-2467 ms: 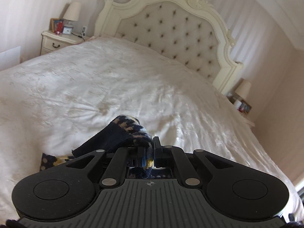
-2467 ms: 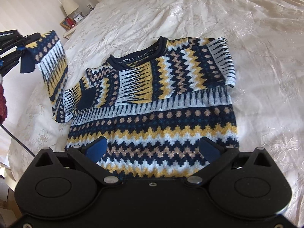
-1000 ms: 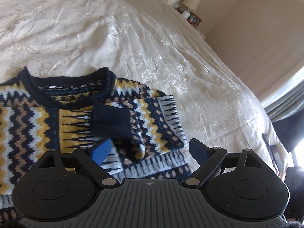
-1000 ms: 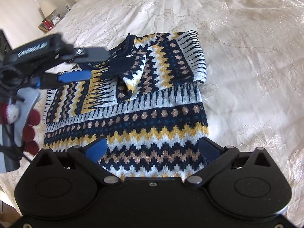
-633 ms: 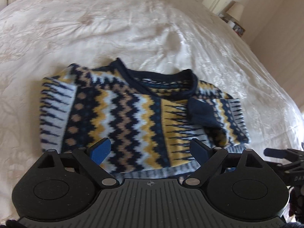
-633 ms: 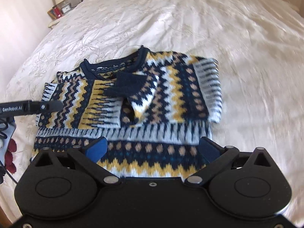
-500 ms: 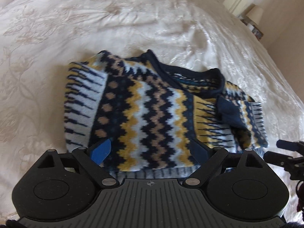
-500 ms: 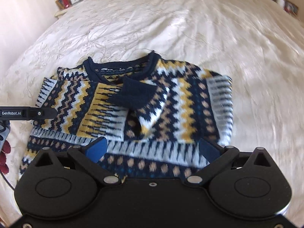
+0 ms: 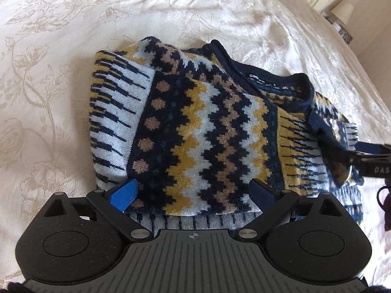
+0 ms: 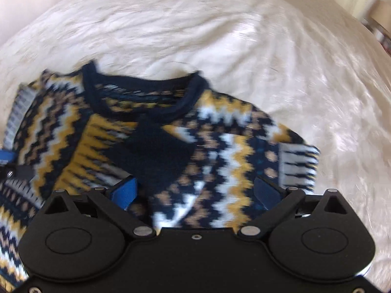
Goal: Fold small clothes
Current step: 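Grasp the sweater's navy hem with the right tool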
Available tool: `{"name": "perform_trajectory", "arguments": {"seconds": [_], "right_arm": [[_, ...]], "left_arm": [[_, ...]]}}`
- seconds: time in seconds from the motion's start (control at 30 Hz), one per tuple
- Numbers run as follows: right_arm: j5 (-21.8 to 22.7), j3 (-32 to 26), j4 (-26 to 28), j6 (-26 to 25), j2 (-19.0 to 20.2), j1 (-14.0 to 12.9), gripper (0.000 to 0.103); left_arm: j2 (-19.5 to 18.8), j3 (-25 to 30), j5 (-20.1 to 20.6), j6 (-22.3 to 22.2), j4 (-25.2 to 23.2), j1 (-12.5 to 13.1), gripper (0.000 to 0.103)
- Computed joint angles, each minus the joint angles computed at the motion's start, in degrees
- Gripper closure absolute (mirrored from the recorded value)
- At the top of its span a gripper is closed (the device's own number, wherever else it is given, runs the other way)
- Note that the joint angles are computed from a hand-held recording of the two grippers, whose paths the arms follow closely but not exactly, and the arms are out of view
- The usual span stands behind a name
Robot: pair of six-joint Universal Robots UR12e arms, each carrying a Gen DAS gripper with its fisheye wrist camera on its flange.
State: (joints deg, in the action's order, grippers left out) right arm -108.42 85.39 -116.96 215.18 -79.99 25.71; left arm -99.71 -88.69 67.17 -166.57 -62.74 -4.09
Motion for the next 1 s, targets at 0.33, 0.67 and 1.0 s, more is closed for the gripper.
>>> {"name": "perform_trajectory", "arguments": {"seconds": [0.33, 0.67, 1.0], "right_arm": [[1.2, 8.8, -5.1, 12.0, -7.5, -1.9, 0.019], [6.8, 11.3, -9.3, 13.8, -8.2, -3.4, 0.026], [4.1, 9.1, -10.9, 9.0, -8.0, -3.2, 0.091]], "left_arm": [[0.4, -0.5, 0.1, -1.8, 1.0, 0.1, 0.005], [2.0, -1.5, 1.0, -1.1, 2.6, 0.6, 0.005], [2.6, -1.4, 1.6, -1.5, 5.3, 0.9, 0.005]]}}
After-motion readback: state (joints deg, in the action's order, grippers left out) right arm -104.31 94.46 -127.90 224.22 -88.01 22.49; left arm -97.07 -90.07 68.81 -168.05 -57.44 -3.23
